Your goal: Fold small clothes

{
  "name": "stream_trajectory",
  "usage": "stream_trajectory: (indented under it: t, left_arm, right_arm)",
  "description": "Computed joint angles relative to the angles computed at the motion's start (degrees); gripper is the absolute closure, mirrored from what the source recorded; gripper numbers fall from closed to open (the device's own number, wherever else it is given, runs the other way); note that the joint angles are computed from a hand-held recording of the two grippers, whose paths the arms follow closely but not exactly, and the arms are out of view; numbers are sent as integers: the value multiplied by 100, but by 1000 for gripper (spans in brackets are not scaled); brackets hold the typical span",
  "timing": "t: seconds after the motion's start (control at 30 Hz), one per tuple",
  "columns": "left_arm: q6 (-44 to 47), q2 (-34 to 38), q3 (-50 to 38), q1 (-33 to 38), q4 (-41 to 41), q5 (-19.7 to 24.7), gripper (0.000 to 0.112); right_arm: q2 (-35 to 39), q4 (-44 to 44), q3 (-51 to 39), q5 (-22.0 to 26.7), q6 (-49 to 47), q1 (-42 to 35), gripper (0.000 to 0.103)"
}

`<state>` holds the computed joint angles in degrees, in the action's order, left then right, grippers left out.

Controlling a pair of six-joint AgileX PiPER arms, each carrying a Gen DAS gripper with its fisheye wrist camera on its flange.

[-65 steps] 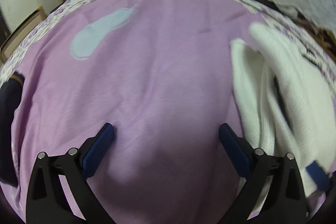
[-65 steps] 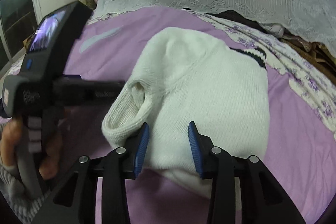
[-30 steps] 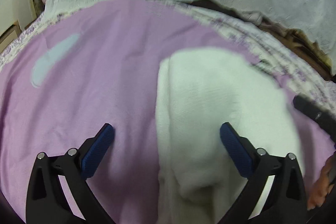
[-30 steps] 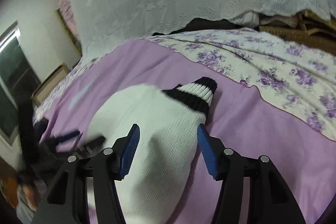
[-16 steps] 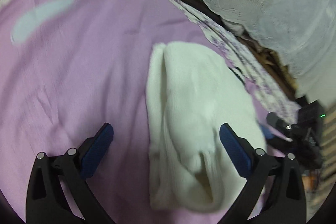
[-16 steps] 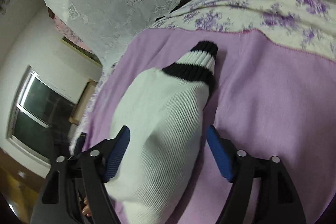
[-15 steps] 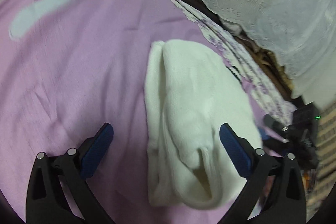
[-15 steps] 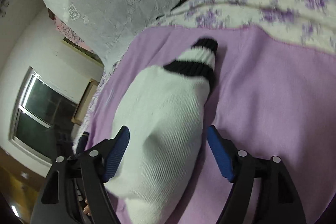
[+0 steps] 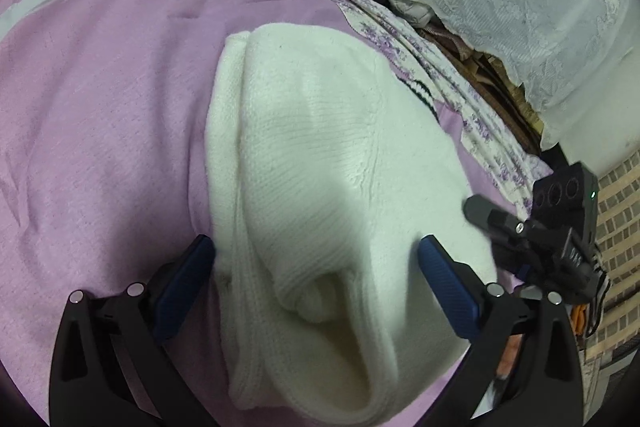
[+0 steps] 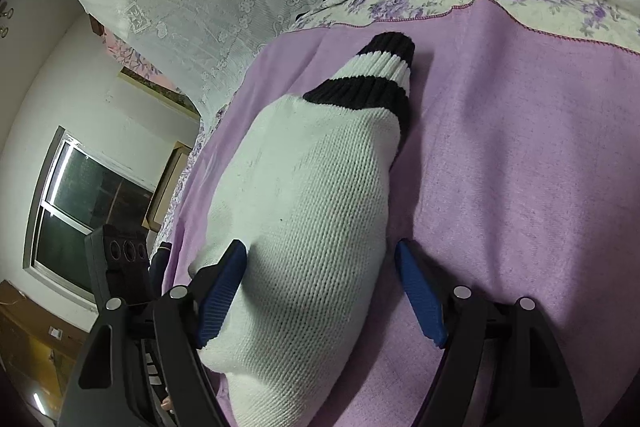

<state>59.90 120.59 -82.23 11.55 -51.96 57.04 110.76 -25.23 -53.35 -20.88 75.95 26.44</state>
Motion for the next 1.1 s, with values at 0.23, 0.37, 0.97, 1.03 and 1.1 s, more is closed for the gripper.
stream_trajectory:
  t: [0.23, 0.37, 0.97, 1.03, 1.1]
  left_arm:
    - [92, 223, -273, 47, -353, 555, 14]
    - [154, 260, -260, 46, -253, 741, 14]
    - [354, 339, -225, -183, -476, 137, 13]
    - [410, 298, -162, -163, -483, 192, 13]
    - [426, 312, -157, -127, -512, 296, 14]
  right_arm:
    - [59, 46, 35, -274, -7, -70, 23]
    - [78, -519, 19, -462, 554, -178, 23]
    - [722, -2195, -1387, 381, 1658, -191, 12]
    - [720, -2457, -1393, 348, 1556, -148, 4]
    - [693, -2568, -1362, 339, 1474, -119, 4]
